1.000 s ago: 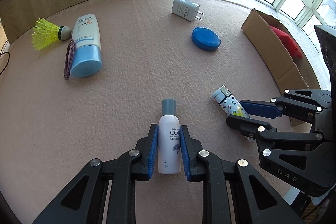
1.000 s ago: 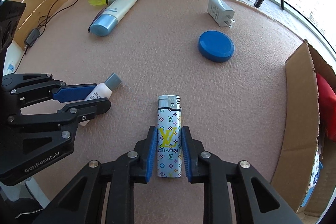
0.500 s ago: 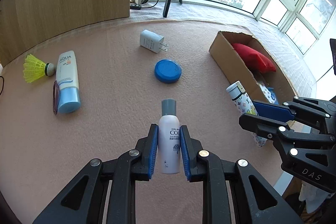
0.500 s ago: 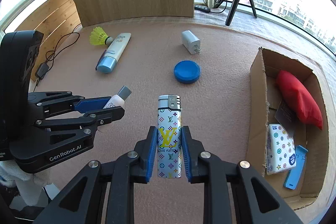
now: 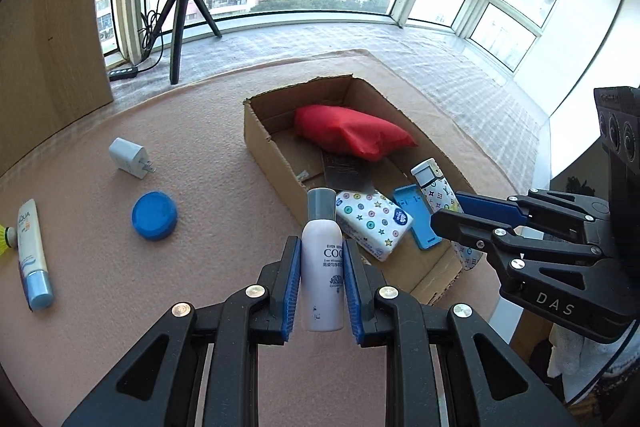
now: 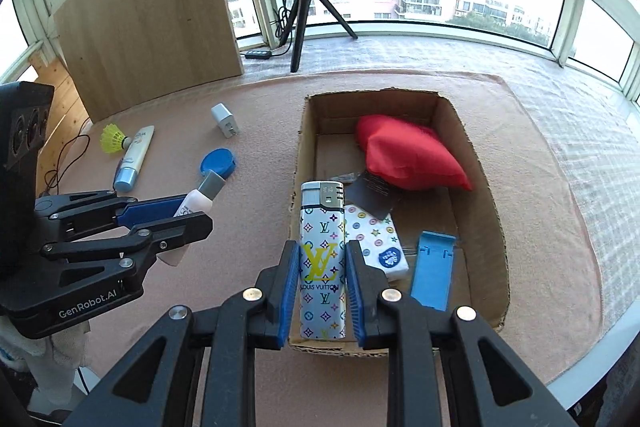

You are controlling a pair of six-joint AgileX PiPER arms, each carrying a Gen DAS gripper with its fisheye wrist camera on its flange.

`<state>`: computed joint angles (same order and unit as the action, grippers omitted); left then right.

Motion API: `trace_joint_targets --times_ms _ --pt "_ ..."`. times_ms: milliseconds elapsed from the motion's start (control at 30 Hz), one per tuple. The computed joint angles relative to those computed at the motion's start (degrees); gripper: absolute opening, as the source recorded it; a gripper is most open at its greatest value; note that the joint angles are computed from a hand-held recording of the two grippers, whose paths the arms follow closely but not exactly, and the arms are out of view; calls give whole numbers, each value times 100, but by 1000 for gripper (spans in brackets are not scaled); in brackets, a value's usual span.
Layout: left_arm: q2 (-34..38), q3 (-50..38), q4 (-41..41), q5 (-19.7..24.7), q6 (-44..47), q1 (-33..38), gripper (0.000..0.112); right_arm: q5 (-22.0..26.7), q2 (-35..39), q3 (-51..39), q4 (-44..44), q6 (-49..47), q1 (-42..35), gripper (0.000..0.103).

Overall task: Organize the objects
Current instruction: 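Carry the bottle and lighter into the box and open both grippers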

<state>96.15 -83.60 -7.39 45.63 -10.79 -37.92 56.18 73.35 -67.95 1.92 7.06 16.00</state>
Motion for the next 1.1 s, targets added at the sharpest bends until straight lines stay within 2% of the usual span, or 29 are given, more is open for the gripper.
trace_joint_targets --times_ms 233,533,633,767,1100 --pt "811 -979 0 252 -88 -420 22 -40 -102 296 454 -667 -1065 21" --pt "1204 -1544 -5 492 6 -545 23 -121 -15 410 665 -1056 -1520 21" --pt "1148 -1509 113 524 -70 -530 24 -144 5 405 553 -959 -1491 22" --pt "993 -1336 125 474 -105 -465 24 -107 38 376 644 -945 -1590 31" --pt "318 -487 -85 254 0 -103 24 -64 78 231 320 -407 -1076 35"
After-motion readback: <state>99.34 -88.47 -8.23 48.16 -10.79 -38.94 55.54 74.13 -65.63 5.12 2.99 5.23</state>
